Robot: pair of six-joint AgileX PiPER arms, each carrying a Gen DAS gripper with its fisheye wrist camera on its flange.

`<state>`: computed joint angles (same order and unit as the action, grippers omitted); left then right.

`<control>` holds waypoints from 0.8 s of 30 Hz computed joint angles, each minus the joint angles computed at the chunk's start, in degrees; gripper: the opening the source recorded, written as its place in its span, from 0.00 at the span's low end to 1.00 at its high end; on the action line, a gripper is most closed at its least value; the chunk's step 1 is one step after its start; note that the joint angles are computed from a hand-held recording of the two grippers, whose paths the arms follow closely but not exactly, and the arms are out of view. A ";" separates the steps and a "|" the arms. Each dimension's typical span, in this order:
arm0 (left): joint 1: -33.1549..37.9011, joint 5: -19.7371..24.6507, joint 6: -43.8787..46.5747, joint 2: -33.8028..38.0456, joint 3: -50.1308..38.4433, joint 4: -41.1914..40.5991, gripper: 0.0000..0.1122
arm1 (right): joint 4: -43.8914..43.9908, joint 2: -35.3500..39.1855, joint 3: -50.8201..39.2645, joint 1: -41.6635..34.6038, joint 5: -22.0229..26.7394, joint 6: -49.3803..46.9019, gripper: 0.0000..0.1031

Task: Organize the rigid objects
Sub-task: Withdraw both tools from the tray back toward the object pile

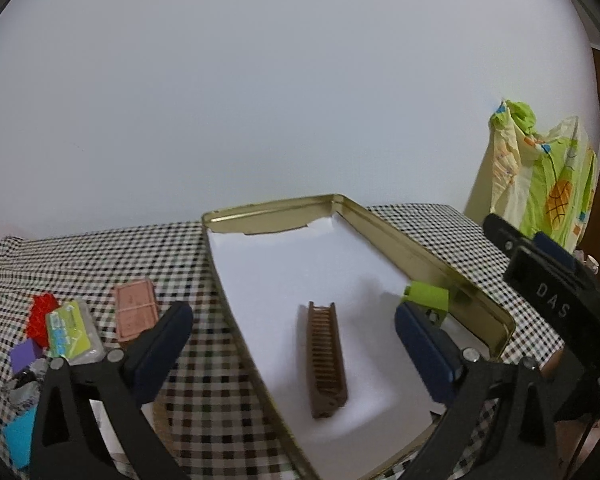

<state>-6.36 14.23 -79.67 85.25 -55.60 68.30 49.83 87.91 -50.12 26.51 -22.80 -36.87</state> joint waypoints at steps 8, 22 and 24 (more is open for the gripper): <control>0.68 4.71 -17.45 -3.11 4.23 19.91 0.91 | 3.40 -0.23 2.42 4.54 -12.53 -2.95 0.77; 9.82 0.48 -21.68 -7.80 9.94 25.50 0.91 | 9.60 -2.85 5.18 8.75 -16.05 -3.91 0.77; 10.83 -0.13 -21.79 -8.54 11.09 26.88 0.91 | 11.07 -3.09 5.43 10.64 -17.37 -5.44 0.77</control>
<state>4.47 14.10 -101.46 76.72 -44.52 95.18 60.89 84.82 -44.68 37.15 -40.17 -42.31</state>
